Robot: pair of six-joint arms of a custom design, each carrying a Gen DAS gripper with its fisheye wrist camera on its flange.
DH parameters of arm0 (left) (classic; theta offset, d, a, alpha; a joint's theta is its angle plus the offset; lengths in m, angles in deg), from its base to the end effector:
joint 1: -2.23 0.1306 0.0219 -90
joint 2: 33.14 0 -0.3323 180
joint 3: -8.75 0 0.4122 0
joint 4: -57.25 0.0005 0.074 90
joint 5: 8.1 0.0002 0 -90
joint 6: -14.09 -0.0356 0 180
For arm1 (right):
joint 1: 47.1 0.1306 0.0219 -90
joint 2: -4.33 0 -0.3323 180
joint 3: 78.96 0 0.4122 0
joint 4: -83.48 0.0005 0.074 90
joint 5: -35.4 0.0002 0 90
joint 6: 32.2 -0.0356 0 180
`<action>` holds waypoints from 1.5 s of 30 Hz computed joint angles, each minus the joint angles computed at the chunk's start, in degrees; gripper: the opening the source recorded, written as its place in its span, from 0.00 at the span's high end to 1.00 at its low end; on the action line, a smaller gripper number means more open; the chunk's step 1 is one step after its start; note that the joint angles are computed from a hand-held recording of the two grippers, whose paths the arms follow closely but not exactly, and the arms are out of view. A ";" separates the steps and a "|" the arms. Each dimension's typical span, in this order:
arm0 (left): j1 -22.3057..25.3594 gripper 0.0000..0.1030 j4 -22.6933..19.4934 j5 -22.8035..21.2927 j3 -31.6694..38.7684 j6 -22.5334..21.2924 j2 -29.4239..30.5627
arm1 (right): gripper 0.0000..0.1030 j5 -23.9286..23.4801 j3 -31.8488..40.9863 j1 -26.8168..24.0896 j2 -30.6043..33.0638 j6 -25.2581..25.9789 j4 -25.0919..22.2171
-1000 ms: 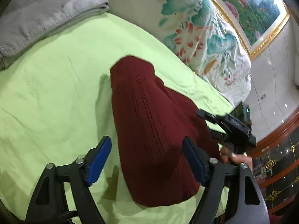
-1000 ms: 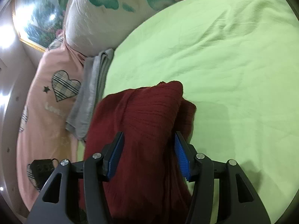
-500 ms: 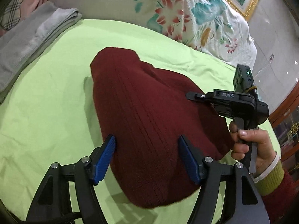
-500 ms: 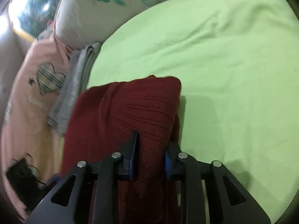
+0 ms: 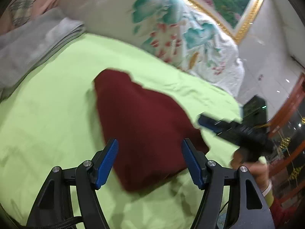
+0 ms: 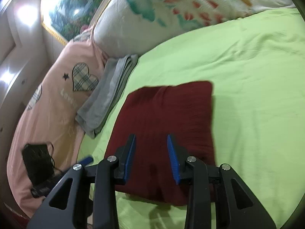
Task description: Fold large clothes
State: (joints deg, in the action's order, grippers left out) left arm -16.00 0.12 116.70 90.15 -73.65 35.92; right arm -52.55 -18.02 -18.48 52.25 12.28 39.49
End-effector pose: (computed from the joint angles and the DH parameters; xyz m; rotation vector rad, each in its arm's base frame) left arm 0.3534 -0.1383 0.4562 0.6233 2.2600 -0.8891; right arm 0.2595 0.1396 0.4135 0.3451 2.1715 0.7189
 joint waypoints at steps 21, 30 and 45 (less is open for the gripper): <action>-6.77 0.41 -7.19 -1.80 -0.15 -15.62 3.88 | 1.00 -4.69 -6.98 -3.33 0.03 -6.19 3.53; -7.26 0.39 -2.59 -14.23 -6.54 -11.08 -4.52 | 0.98 -0.72 -5.56 1.81 -1.68 -5.29 3.49; -5.73 0.50 -4.10 -22.34 -8.12 -5.62 -1.94 | 0.98 -1.51 -8.75 -0.69 -2.77 -9.13 2.91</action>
